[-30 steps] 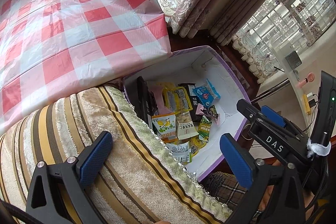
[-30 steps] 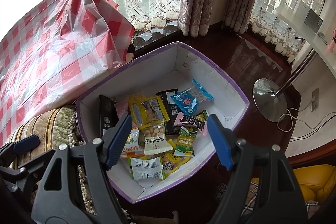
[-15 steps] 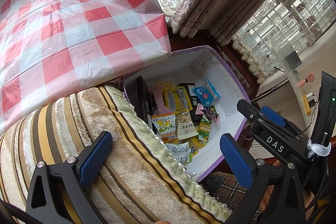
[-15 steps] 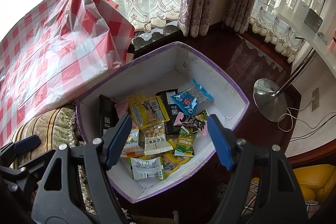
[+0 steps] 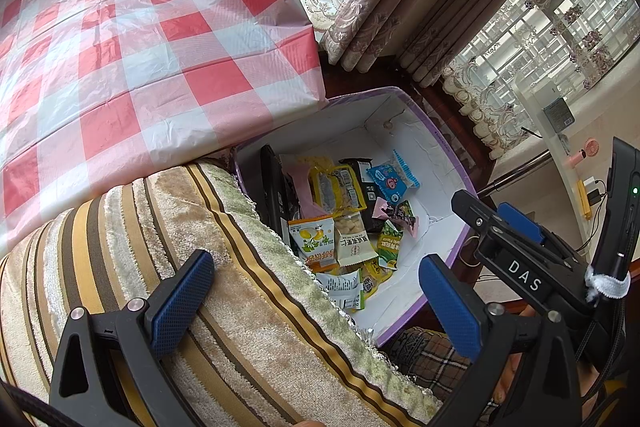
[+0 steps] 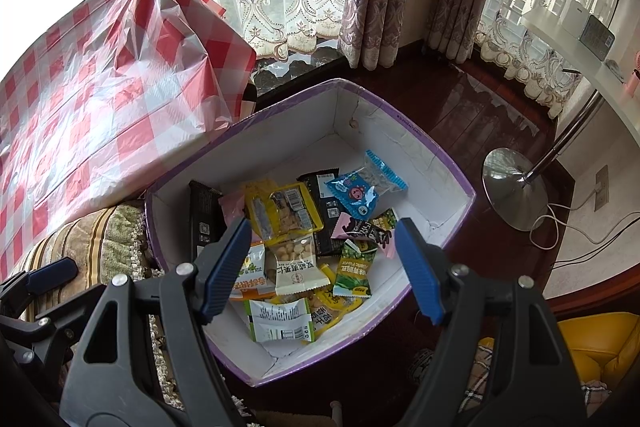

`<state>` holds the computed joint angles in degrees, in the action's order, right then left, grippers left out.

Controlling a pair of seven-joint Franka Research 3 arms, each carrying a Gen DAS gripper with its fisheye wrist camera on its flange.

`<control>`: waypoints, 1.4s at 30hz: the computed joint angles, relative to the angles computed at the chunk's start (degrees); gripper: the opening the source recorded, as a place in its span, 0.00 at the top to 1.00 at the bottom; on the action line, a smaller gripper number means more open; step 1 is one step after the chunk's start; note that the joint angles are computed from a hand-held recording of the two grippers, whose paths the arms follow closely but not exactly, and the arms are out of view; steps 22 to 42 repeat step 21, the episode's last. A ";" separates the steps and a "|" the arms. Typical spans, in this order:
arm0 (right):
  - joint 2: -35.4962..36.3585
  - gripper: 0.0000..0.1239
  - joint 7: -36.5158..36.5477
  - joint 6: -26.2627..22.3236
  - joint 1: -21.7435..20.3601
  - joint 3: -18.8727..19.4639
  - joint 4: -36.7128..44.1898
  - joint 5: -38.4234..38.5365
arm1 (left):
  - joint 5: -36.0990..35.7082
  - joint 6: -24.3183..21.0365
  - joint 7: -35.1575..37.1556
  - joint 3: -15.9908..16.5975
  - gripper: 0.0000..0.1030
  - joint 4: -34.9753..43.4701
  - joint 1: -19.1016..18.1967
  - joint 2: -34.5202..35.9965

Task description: Organize snacks

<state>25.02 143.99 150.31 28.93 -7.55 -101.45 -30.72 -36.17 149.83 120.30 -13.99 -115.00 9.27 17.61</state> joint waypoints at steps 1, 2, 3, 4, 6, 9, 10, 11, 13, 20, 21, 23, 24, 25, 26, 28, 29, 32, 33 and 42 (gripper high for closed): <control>-0.03 0.38 0.05 -0.03 0.04 -0.01 -0.02 0.00 | 0.00 -0.01 0.03 -0.01 0.00 -0.03 0.02 -0.02; -0.02 0.38 0.07 0.02 0.05 -0.05 -0.05 -0.05 | 0.00 -0.01 0.03 -0.02 0.00 -0.03 0.03 -0.02; -0.02 0.38 0.07 0.02 0.05 -0.05 -0.05 -0.05 | 0.00 0.00 0.02 -0.02 0.00 -0.03 0.03 -0.02; 0.00 0.38 0.02 0.00 0.01 -0.02 -0.03 0.01 | 0.00 0.00 0.02 -0.03 0.00 -0.03 0.03 -0.02; -0.05 0.38 0.22 0.05 0.09 -0.11 -0.12 -0.08 | 0.01 -0.01 0.01 -0.03 0.00 0.01 0.04 0.02; -0.14 0.38 0.34 0.00 0.12 -0.09 -0.21 -0.15 | 0.01 0.00 0.00 -0.04 0.00 -0.03 0.04 -0.01; -0.15 0.38 0.34 0.04 0.09 -0.07 -0.23 -0.13 | 0.01 0.00 0.00 -0.05 0.00 -0.03 0.04 -0.01; -0.15 0.38 0.35 0.04 0.08 -0.06 -0.23 -0.14 | 0.03 0.00 -0.01 -0.04 0.00 0.00 0.04 0.02; -0.15 0.38 0.35 0.04 0.07 -0.05 -0.23 -0.15 | 0.03 0.00 -0.01 -0.05 0.00 0.00 0.04 0.02; -0.28 0.38 0.72 0.05 0.10 -0.02 -0.47 -0.14 | -0.31 0.12 0.29 -0.18 0.00 0.07 0.19 0.12; -0.34 0.38 0.85 0.08 0.14 -0.03 -0.54 -0.19 | -0.73 0.23 0.67 -0.33 0.00 -0.01 0.32 0.12; -0.34 0.38 0.85 0.08 0.14 -0.03 -0.54 -0.19 | -0.73 0.23 0.67 -0.33 0.00 -0.01 0.32 0.12; -0.34 0.38 0.85 0.08 0.14 -0.03 -0.54 -0.19 | -0.73 0.23 0.67 -0.33 0.00 -0.01 0.32 0.12; -0.34 0.38 0.85 0.08 0.14 -0.03 -0.54 -0.19 | -0.73 0.23 0.67 -0.33 0.00 -0.01 0.32 0.12; -0.34 0.38 0.85 0.08 0.14 -0.03 -0.54 -0.19 | -0.73 0.23 0.67 -0.33 0.00 -0.01 0.32 0.12; -0.34 0.38 0.85 0.08 0.14 -0.03 -0.54 -0.19 | -0.73 0.23 0.67 -0.33 0.00 -0.01 0.32 0.12; -0.34 0.38 0.85 0.08 0.14 -0.03 -0.54 -0.19 | -0.73 0.23 0.67 -0.33 0.00 -0.01 0.32 0.12; -0.34 0.38 0.85 0.08 0.14 -0.03 -0.54 -0.19 | -0.73 0.23 0.67 -0.33 0.00 -0.01 0.32 0.12; -0.34 0.38 0.85 0.08 0.14 -0.03 -0.54 -0.19 | -0.73 0.23 0.67 -0.33 0.00 -0.01 0.32 0.12; -0.34 0.38 0.85 0.08 0.14 -0.03 -0.54 -0.19 | -0.73 0.23 0.67 -0.33 0.00 -0.01 0.32 0.12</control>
